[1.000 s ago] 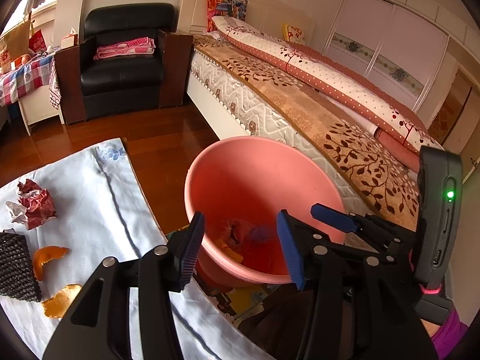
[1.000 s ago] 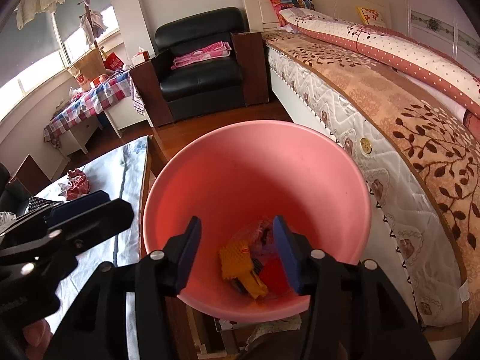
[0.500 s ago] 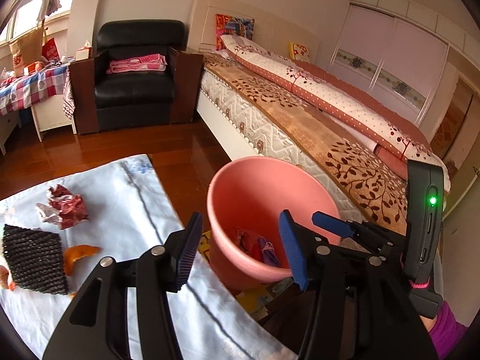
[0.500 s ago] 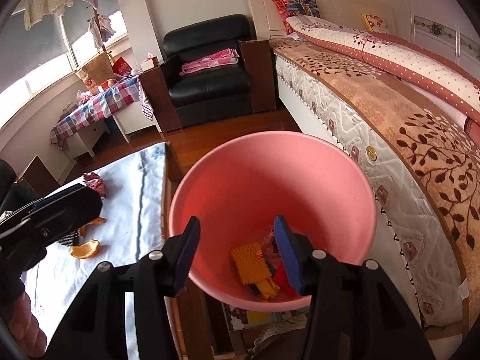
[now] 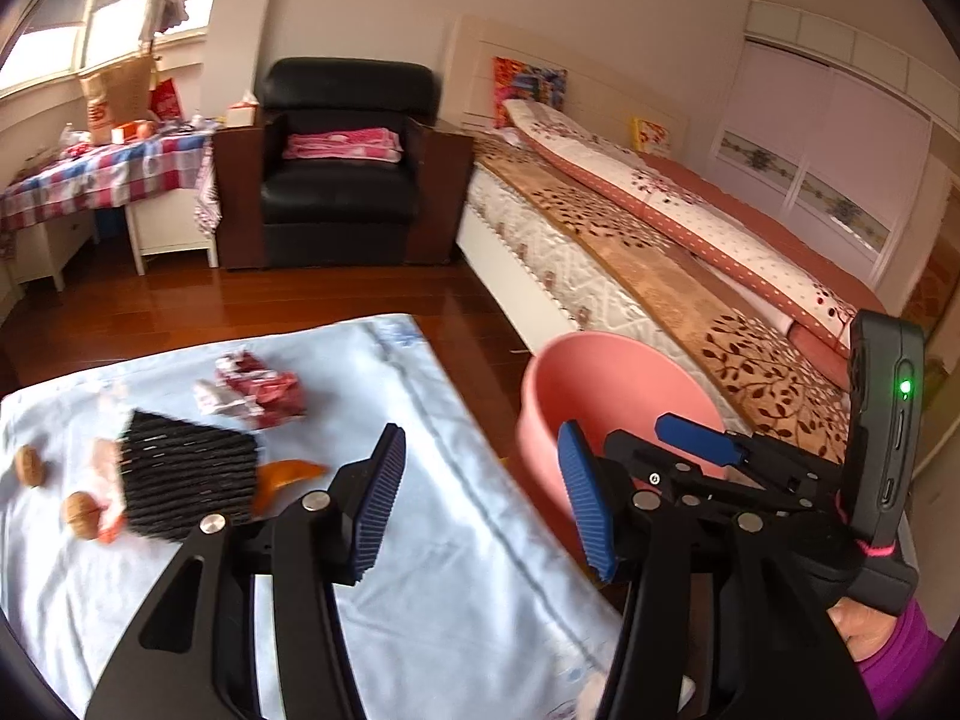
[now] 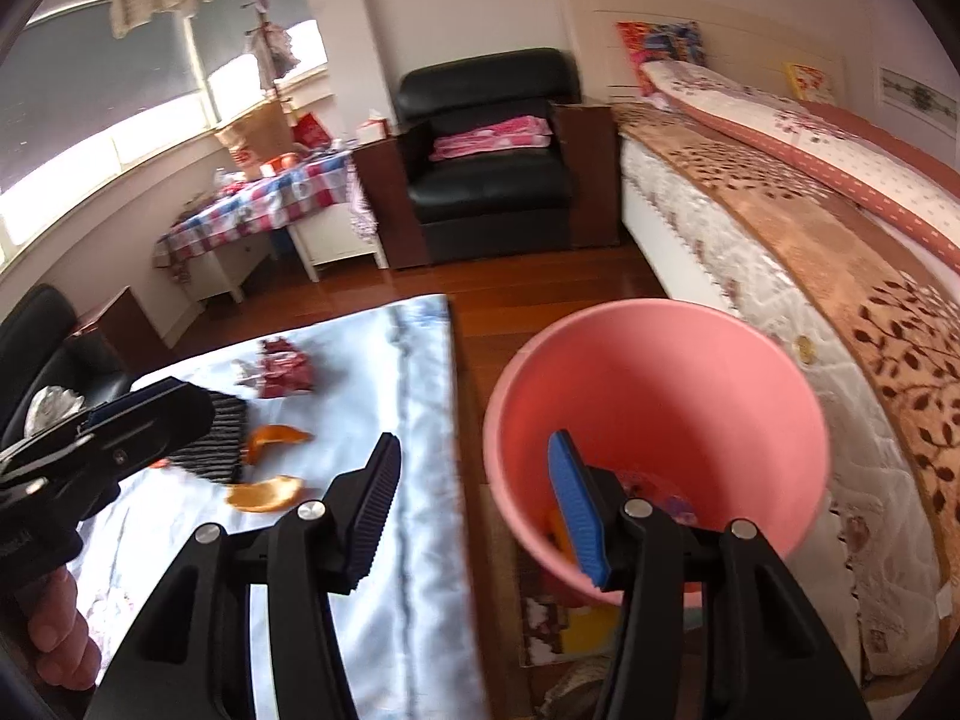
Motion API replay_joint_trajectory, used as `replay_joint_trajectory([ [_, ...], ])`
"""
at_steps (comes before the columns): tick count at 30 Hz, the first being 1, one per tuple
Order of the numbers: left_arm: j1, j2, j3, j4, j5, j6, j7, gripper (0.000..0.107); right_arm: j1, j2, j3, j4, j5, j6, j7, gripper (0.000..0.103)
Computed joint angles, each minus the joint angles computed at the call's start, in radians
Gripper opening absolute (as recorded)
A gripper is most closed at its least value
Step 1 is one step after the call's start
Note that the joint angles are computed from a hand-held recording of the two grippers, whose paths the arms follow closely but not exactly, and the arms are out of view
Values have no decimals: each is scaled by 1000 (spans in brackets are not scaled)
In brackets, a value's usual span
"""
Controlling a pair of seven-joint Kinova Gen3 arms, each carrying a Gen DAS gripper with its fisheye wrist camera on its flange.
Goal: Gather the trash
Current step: 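Move both open grippers back over the table toward the black net and peels, then grasp the black foam net with the left gripper while the right gripper grasps an orange peel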
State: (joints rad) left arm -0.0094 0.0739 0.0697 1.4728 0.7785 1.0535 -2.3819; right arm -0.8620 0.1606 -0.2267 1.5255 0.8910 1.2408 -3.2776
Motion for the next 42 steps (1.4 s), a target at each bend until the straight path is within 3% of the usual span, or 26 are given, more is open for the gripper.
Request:
replay_joint_trajectory([
  [10,-100,-28,-78,42,38,11,-53,53,-24,97,36,-138,-41,-120,133,51],
  [24,-251,22,-127,77,37,54,-123,53,-85,215,123,-288,-168,-146,282,51],
  [32,-275,94,-91,-14,-7,57,-22,53,-78,248,147,-309,-234,-196,356,51],
  [38,-240,155,-35,-94,-41,41,24,53,-66,255,160,-301,-274,-224,387,51],
  [42,-193,198,-5,-133,-97,-15,59,53,-49,262,164,-295,-306,-243,407,51],
])
